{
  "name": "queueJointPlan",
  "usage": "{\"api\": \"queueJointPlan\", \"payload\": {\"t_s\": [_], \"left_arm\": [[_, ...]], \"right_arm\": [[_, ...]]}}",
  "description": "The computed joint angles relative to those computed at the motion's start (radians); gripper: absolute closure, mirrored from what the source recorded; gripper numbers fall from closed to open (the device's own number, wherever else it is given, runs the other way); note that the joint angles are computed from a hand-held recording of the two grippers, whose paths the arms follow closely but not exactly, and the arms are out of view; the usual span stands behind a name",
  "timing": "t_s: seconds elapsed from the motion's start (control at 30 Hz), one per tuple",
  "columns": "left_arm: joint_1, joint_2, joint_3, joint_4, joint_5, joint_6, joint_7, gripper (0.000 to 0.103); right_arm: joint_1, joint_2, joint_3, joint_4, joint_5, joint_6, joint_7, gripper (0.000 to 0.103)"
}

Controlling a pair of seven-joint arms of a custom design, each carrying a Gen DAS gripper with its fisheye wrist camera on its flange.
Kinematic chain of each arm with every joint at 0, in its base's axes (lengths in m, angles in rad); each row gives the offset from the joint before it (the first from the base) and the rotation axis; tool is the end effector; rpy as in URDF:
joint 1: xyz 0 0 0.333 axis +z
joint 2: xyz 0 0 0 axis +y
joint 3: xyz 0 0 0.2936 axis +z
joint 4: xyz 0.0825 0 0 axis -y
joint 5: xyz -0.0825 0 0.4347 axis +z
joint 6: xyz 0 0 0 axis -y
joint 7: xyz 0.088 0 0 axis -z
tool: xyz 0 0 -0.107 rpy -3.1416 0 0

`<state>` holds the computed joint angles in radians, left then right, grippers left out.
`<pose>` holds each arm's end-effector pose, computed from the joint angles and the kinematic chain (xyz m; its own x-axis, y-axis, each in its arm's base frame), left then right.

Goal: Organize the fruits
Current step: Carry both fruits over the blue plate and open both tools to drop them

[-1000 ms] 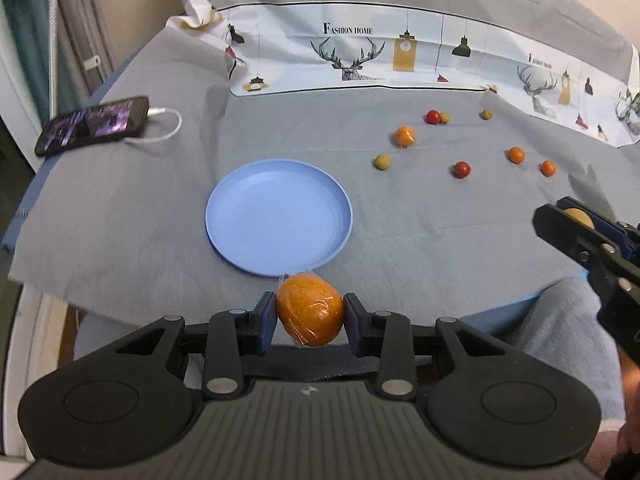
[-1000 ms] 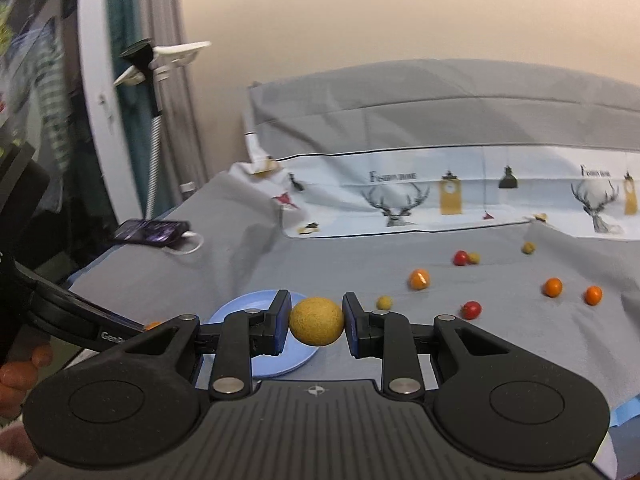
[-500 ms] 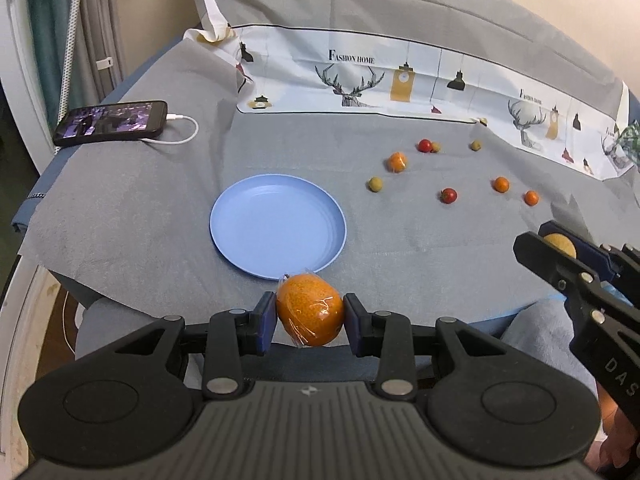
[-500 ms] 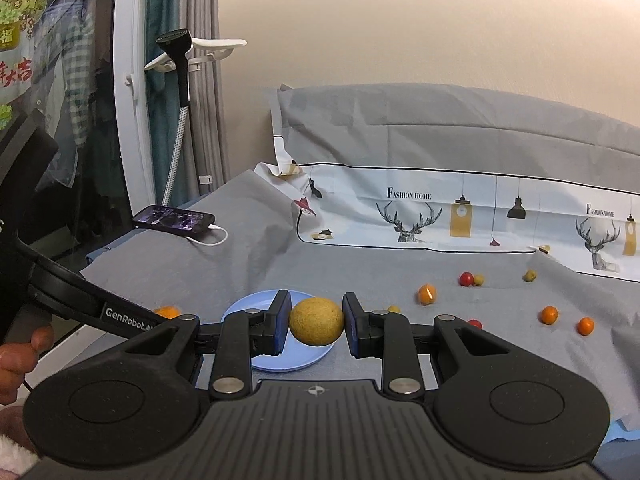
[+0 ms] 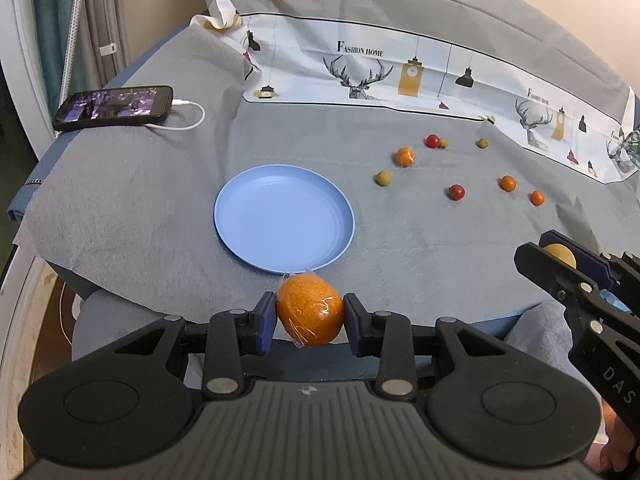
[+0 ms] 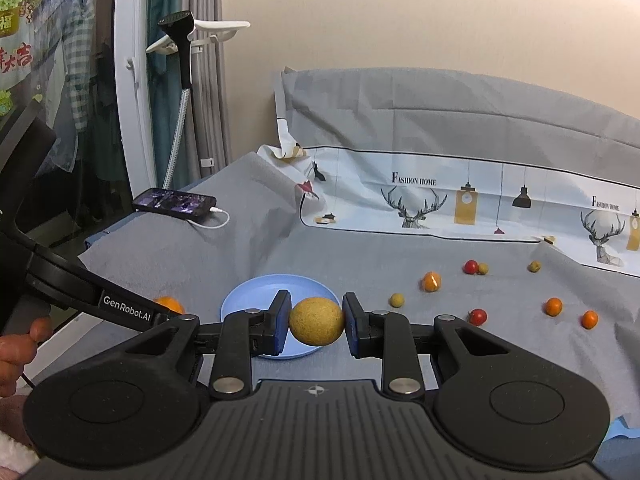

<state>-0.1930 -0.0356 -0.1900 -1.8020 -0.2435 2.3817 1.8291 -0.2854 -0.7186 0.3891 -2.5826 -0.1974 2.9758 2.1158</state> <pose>0.5998 -0.2460 0.5891 -0.5179 -0.8517 0.0801 -0.7091 0.3750 -0.5971 0.4518 0.0798 0.5637 -0.1758 -0.9834 -0.0441 -0.4374 0.1182 -0.8915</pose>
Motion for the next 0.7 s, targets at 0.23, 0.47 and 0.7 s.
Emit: {"api": "queueJointPlan", "payload": {"t_s": [0.23, 0.47, 0.7], "left_arm": [[0.007, 0.031, -0.002, 0.029, 0.008, -0.016, -0.006, 0.064], [0.017, 0.088, -0.009, 0.093, 0.033, -0.04, -0.005, 0.064], [0.029, 0.195, -0.023, 0.221, 0.077, -0.059, -0.02, 0.064]], "right_arm": [[0.008, 0.046, -0.003, 0.035, -0.015, -0.025, 0.003, 0.074], [0.02, 0.112, -0.023, 0.081, -0.046, -0.053, 0.012, 0.074], [0.034, 0.239, -0.051, 0.169, -0.117, -0.069, 0.032, 0.074]]}}
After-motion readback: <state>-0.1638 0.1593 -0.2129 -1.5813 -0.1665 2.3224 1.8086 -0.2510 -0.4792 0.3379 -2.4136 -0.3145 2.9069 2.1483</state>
